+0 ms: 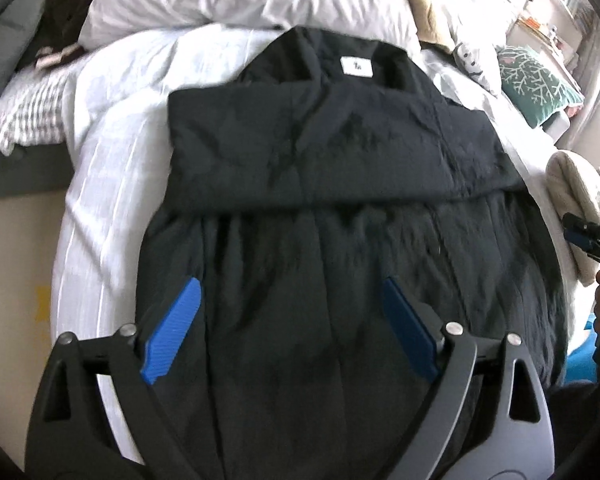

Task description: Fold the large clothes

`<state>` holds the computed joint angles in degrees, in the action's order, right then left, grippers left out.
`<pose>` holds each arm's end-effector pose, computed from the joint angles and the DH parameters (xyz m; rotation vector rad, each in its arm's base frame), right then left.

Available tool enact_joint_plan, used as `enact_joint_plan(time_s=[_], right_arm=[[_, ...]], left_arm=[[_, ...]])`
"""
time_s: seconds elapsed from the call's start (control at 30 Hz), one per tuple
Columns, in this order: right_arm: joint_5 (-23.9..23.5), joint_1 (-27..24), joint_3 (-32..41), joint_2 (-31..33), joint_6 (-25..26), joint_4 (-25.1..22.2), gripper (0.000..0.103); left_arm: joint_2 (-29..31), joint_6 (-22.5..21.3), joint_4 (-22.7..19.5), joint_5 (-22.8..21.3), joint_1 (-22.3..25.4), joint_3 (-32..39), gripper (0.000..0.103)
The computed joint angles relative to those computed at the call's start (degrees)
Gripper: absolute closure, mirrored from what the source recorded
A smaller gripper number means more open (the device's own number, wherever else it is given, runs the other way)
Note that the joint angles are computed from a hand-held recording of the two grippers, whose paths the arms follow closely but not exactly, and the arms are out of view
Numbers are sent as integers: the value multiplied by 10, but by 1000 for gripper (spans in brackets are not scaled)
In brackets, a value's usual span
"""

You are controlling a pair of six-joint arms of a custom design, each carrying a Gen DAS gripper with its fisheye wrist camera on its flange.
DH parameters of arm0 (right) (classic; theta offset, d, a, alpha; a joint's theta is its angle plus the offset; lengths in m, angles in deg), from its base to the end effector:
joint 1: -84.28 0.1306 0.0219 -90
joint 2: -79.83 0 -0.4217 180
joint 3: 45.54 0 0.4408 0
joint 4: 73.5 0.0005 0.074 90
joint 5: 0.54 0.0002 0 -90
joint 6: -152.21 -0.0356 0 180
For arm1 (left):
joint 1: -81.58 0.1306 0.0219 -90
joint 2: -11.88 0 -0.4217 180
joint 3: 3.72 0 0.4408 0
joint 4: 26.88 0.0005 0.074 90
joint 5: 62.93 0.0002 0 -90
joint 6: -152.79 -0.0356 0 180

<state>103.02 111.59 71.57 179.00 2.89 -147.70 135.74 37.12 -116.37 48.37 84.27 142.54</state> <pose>0.5093 0.2530 0.5923 0.7880 2.4151 0.3085 0.7058 0.0197 0.5500 0.6256 2.5719 -0.3509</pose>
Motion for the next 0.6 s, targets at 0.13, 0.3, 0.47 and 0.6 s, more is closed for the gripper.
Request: enact_joint_plan(time_s=[0.13,0.3,0.47,0.6], right_arm=[[13,14,-34,-26,32,-10,20],[30,47,-107,-77,46,-9,20],[24,58,-143,-114,60,-48,20],[-11,51,-181,-155,37,-64,19]], left_arm=[[-31,9,2,13,25,-62,11],[-70,-26,41,-1,53,-128,11],[-64,-57,9,2,81,-127,11],[-44,-77,-43,12,97,-103,11]])
